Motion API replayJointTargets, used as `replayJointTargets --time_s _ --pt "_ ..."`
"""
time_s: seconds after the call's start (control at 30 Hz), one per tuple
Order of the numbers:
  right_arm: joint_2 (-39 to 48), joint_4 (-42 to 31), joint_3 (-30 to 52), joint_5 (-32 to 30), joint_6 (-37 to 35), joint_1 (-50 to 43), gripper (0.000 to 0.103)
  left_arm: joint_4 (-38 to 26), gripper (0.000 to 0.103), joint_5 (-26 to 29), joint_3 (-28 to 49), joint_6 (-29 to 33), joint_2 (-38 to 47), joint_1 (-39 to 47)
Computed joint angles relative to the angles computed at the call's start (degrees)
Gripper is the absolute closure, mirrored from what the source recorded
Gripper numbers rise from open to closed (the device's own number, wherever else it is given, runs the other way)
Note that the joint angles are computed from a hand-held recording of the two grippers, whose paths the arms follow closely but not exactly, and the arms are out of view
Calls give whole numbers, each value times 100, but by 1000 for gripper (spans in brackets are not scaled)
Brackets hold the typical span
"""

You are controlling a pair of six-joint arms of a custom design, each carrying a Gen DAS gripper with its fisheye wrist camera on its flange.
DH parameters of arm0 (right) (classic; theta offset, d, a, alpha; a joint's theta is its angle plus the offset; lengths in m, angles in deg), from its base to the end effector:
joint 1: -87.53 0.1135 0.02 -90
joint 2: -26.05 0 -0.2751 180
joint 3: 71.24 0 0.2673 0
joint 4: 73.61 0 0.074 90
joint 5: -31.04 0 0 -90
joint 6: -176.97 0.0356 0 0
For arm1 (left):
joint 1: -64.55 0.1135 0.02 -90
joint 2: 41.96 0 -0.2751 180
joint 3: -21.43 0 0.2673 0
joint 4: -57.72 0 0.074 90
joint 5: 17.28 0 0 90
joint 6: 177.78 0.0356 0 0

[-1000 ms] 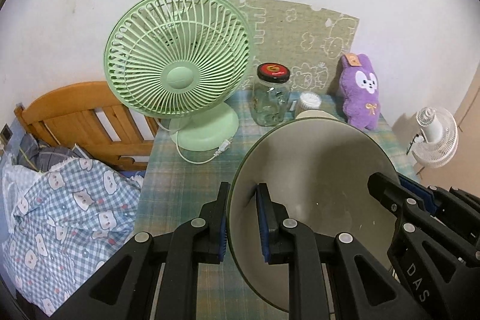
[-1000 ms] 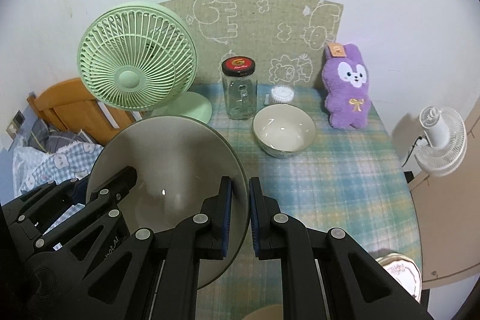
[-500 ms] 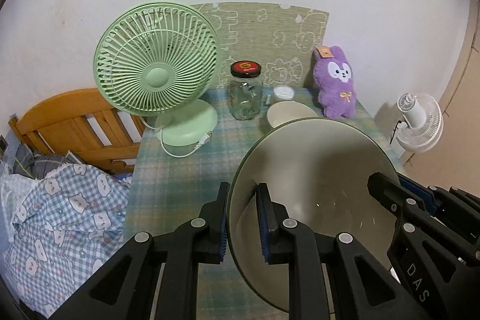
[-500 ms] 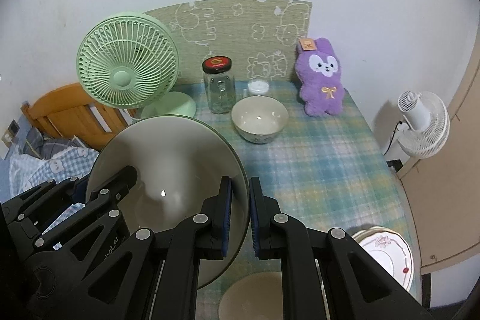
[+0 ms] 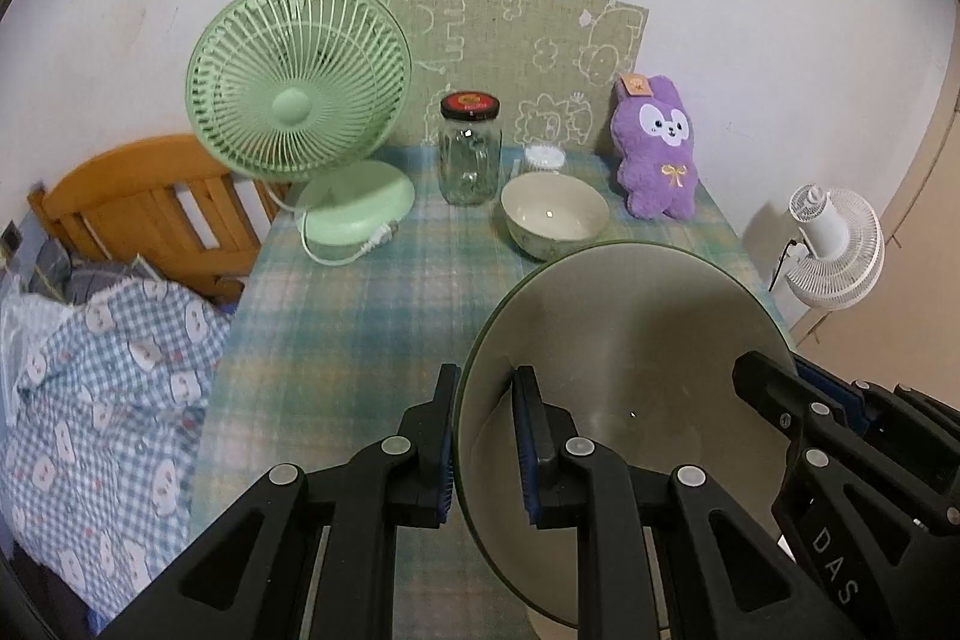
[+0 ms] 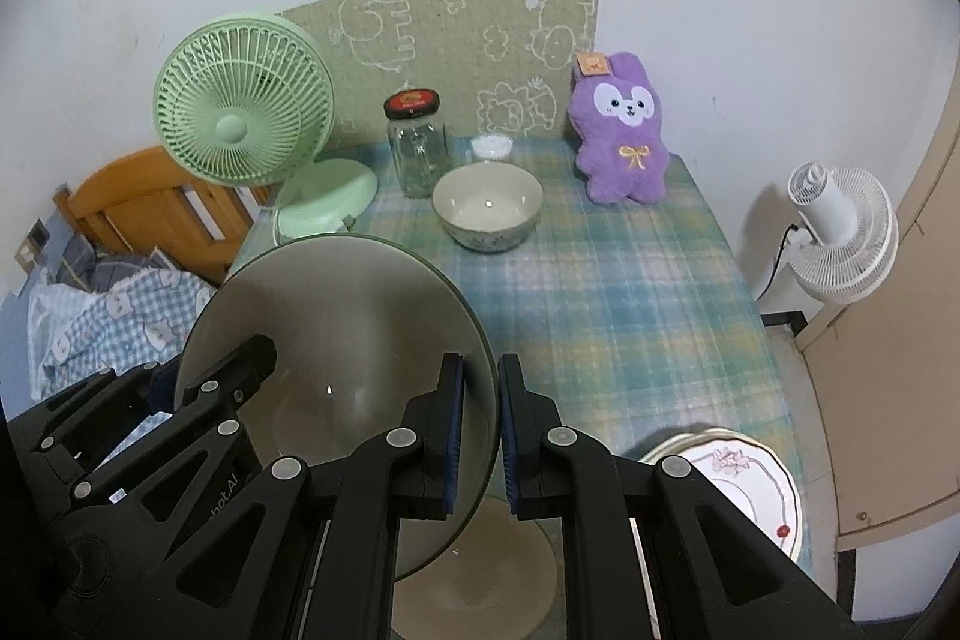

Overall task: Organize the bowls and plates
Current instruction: 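Lift the white bowl and carry it over the first bowl, then lower the white bowl into the first bowl and open both grippers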

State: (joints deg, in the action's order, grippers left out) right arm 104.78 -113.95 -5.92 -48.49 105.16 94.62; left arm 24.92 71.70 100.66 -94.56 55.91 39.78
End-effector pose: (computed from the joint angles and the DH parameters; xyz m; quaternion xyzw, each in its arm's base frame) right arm 0.2893 0.0295 0.2334 0.1198 0.9392 -0.0168 0.3213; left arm 0.3446 -0.1583 0.2149 0.1447 0.9327 -0.0817 0.3200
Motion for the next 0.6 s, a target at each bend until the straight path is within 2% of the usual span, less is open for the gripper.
replayJointTargets --time_s 0.3,0.6 --pt "-362 271 -701 -544 -504 -495 89 249 88 -441 -515 -498 -105 -451" --pt "-235 482 -1123 -755 -749 -725 89 384 88 -496 -827 -907 130 -676"
